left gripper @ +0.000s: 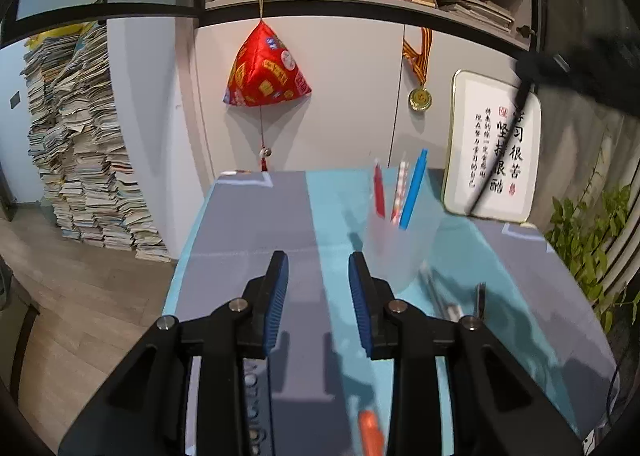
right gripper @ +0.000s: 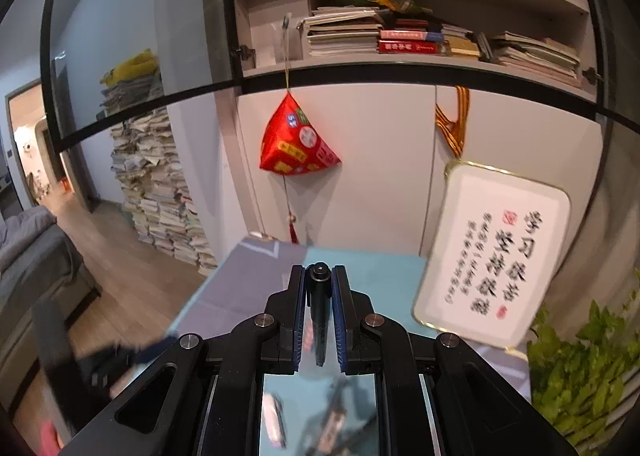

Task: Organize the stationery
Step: 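Lower the black marker into the clear cup and open the right tool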

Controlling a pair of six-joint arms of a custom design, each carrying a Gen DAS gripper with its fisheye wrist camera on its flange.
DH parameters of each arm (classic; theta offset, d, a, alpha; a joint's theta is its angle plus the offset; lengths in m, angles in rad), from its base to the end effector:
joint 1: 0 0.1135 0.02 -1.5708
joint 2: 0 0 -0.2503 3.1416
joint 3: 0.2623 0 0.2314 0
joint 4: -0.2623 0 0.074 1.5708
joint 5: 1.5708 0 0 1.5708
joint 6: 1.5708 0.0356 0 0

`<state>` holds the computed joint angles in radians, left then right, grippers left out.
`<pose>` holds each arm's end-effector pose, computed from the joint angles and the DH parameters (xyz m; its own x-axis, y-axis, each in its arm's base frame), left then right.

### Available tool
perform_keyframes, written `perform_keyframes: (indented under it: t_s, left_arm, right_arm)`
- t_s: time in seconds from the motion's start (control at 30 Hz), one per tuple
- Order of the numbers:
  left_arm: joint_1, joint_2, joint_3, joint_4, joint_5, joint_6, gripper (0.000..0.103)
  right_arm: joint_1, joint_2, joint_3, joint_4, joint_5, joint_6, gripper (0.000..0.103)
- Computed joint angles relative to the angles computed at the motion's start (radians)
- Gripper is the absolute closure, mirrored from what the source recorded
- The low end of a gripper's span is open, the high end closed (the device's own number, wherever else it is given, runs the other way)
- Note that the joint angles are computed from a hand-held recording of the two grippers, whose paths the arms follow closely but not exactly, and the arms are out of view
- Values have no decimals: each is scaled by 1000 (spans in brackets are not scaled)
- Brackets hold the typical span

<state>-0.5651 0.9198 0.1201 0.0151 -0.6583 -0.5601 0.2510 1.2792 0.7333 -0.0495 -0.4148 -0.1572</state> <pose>0.1294 -0.0563 0.1220 -0.5363 -0.1575 -0.8292 -0.2679 0.9634 -0.0098 0.2468 0.0781 0.2287 -0.4504 -0.2634 -0.8531 -0.6288 0.7719 0.0936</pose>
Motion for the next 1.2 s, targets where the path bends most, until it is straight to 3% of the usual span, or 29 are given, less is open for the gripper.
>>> perform_keyframes:
  t_s: [0.17, 0.5, 0.8, 1.2]
  left_arm:
    - [-31, -31, -49, -21, -3, -41, 72]
    - [-35, -79, -97, -37, 12, -67, 72]
    - [-77, 42, -103, 67, 17, -90, 71]
    - [-156, 119, -78, 61, -23, -156, 66]
  right_arm:
    - [92, 125, 72, 52, 94, 55, 90]
    - [125, 355, 147, 88, 151, 102, 90]
    - [116, 436, 149, 85, 150, 108, 90]
    - [88, 457, 147, 52, 104, 101, 90]
